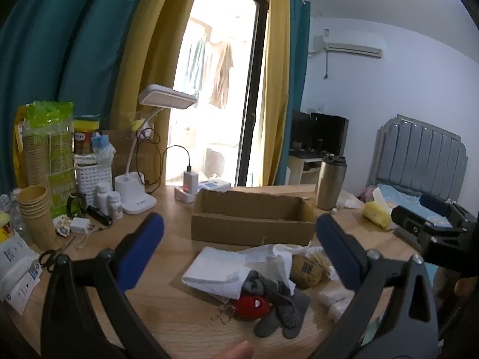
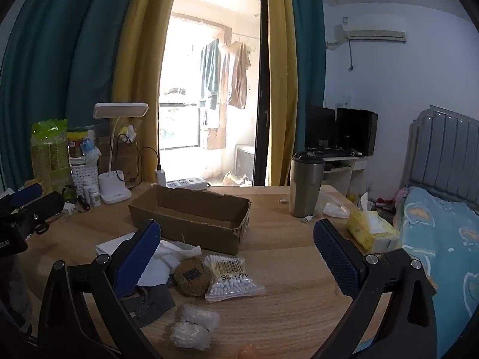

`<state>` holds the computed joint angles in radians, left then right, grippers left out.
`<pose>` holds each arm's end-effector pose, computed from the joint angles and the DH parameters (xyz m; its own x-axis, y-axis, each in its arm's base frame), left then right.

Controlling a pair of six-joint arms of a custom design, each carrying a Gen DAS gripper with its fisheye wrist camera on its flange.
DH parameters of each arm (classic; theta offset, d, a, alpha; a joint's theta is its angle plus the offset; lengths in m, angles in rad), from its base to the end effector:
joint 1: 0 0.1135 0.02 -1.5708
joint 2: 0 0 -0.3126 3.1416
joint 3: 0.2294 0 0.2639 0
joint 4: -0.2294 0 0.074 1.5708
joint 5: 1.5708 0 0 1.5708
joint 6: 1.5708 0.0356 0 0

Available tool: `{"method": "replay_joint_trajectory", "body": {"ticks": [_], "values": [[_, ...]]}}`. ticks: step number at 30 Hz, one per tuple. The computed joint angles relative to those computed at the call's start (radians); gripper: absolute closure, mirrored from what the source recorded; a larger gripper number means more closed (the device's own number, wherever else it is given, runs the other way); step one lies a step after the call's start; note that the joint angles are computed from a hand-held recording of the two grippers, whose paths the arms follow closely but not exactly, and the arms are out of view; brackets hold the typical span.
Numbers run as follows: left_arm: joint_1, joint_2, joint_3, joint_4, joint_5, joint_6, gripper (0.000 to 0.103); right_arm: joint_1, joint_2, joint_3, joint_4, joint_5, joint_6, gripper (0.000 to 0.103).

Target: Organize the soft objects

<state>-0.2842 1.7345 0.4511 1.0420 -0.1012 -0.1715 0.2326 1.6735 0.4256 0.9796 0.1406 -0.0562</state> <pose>0.2963 -0.0828 0.1663 -0.2576 -0.1016 -0.9609 0.1429 0.9795 -0.1419 0.2890 0.0633 0.1708 -0.2521 -0.1169 -0.9606 -0.1111 0.9896 -0.0912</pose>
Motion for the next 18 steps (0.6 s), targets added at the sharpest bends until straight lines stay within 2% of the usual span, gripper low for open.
{"method": "replay_joint_trajectory", "body": {"ticks": [18], "values": [[-0.017,0.011,0.008,-0.001,-0.028,0.006,0.001,0.014,0.005,-0.011,0.021,-0.003,-0.007,0.0]]}}
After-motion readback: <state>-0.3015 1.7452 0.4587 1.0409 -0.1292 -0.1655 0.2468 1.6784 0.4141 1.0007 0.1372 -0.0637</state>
